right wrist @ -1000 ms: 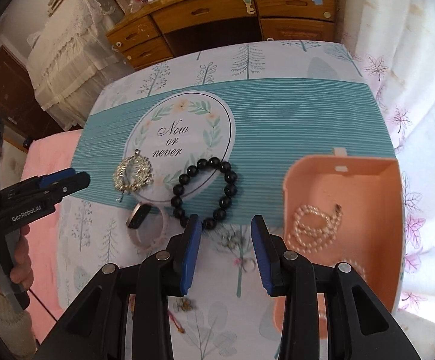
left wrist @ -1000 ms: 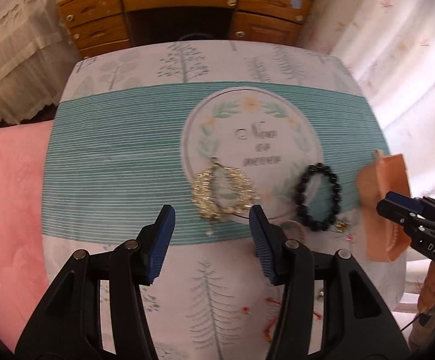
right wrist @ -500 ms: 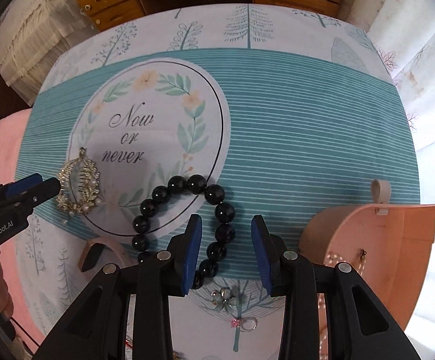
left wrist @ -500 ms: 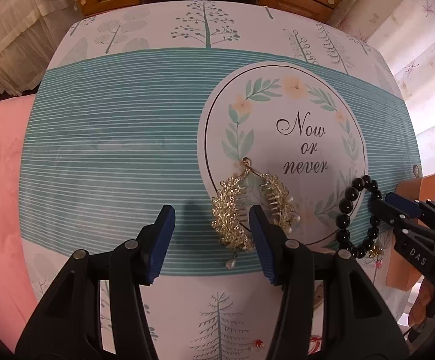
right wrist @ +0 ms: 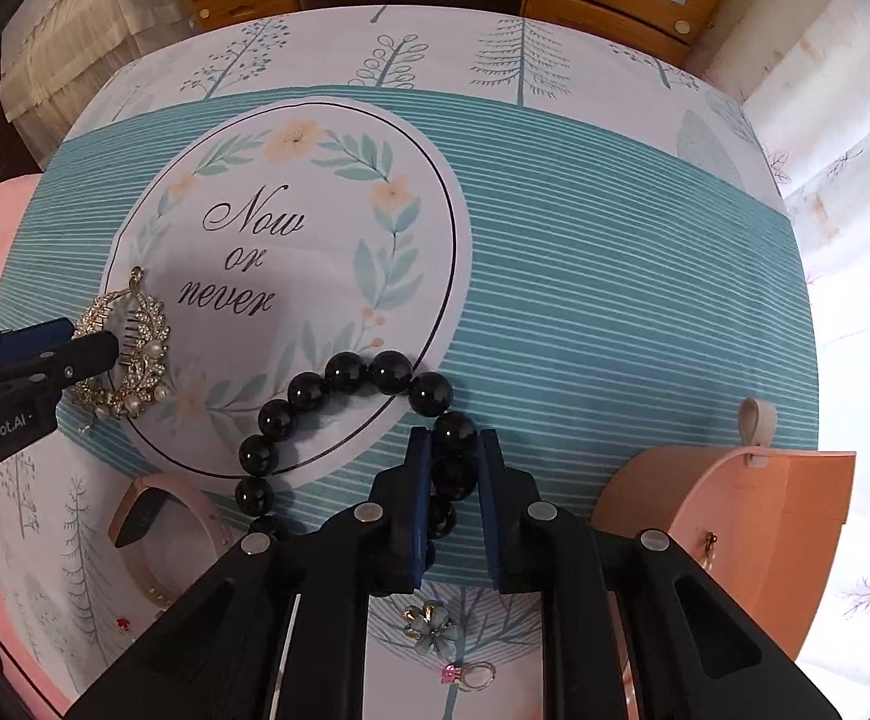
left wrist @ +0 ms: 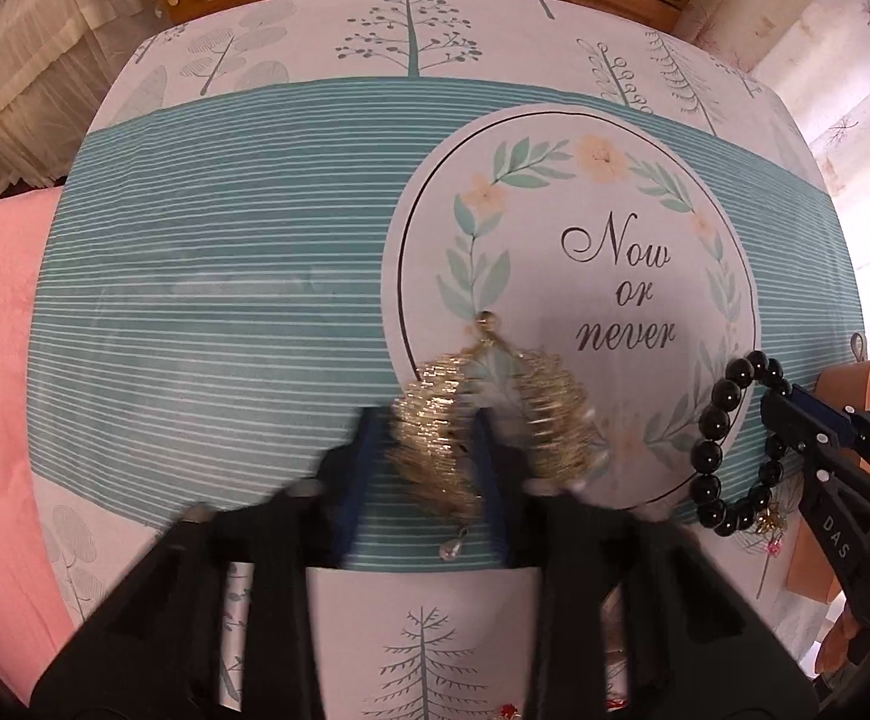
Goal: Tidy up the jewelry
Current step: 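Grasp the gold leaf comb with the left tool while the right grasps the black bead bracelet, then carry the comb and black bead bracelet into the peach box and release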
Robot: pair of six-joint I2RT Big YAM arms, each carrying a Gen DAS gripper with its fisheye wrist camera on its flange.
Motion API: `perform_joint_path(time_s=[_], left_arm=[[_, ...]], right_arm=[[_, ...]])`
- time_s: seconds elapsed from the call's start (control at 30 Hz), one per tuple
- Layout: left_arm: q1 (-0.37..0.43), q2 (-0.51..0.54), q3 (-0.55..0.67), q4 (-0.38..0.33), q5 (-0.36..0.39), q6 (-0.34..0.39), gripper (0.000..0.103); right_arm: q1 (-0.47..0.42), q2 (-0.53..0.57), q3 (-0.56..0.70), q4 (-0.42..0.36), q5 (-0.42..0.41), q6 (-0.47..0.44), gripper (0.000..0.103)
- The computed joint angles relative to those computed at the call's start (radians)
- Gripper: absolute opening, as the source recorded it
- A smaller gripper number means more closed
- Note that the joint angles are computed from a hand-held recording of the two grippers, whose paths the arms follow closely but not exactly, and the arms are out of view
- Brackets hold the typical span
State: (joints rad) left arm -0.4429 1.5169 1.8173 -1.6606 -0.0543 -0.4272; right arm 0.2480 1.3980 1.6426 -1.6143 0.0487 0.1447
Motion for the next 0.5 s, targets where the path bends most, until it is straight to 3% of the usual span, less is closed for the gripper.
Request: perform_joint_path(time_s=[0.07, 0.27, 0.5], left_arm=[[0.004, -0.014, -0.018, 0.023, 0.029, -0.009, 0.023], [-0.021, -0.048, -0.011, 0.058, 0.011, -0.041, 0.023], [-0.074, -0.065, 0.106, 0.032, 0.002, -0.013, 0.023]], right_arm=[[-0.012, -0.022, -0.001, 0.012, -0.028, 0.006, 0.014], [-0.064, -0.097, 0.046, 0.016, -0.114, -0.017, 0.014], [-0.171, -0.167, 0.165, -0.020, -0.195, -0.056, 0.014]])
